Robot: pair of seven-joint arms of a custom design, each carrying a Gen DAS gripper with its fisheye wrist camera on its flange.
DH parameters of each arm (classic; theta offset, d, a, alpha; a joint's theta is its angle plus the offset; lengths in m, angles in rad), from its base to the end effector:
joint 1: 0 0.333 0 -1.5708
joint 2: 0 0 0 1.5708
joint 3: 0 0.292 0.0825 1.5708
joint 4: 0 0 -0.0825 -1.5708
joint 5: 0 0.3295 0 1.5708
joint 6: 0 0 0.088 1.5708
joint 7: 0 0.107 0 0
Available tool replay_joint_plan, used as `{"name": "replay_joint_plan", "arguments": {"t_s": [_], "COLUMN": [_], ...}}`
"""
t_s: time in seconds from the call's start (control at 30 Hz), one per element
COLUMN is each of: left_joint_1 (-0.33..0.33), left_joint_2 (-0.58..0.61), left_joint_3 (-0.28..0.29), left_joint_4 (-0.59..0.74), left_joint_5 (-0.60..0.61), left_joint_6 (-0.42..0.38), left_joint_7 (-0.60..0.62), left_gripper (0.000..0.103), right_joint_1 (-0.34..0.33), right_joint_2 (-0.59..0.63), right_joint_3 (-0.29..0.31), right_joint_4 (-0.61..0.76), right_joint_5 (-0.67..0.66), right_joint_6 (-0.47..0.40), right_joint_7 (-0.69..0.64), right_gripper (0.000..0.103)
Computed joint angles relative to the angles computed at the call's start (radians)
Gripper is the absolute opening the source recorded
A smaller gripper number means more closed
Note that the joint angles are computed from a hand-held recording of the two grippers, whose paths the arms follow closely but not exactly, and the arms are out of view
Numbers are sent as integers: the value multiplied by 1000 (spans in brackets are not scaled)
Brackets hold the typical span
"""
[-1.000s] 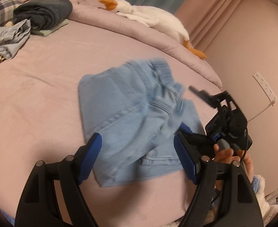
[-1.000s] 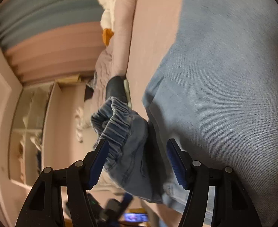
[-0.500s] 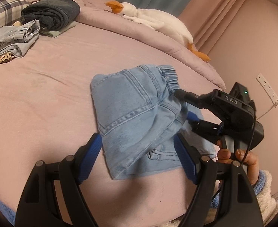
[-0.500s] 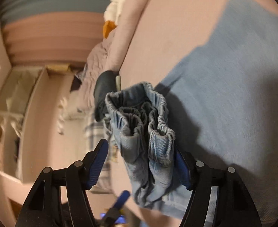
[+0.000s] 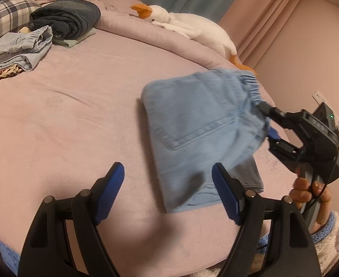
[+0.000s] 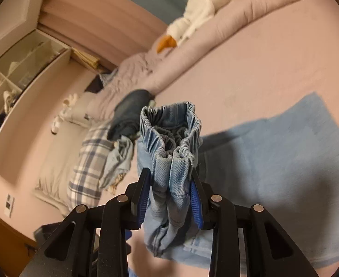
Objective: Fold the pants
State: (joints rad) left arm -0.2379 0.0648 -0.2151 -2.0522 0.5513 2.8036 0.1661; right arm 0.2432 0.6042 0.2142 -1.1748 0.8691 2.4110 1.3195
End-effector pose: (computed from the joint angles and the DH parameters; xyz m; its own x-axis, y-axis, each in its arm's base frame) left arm 0.4916 -0.2643 0.4866 0.3085 -0.8418 0.4430 -0.6796 -0.5209 -0.5165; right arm 0.6516 0.2721 0.5136 0.3165 -0.6074 -0.7286 -0.8796 0.0996 -0.4651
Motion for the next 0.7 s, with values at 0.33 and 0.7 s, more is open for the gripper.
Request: {"name": "replay_joint_plan", "arguments": {"t_s": [0.33,0.7], "left_joint_1": [2,1], "left_joint_2": [68,169], "left_joint_3": [-15,-12], "left_joint_4": [57,195], "left_joint_5": [-90,-136], "left_joint_6": [6,-70], "left_joint_7": [110,239], "left_gripper": [78,78], "right_joint_1": [-46,-58], "right_joint_2": [-139,-168], "right_joint_3": [-25,-54], "right_joint_4": [-210,-334], "right_joint_5": [100,119], "right_joint_6": [139,183], "right_joint_7": [-55,-16], "right_gripper": [34,34]}}
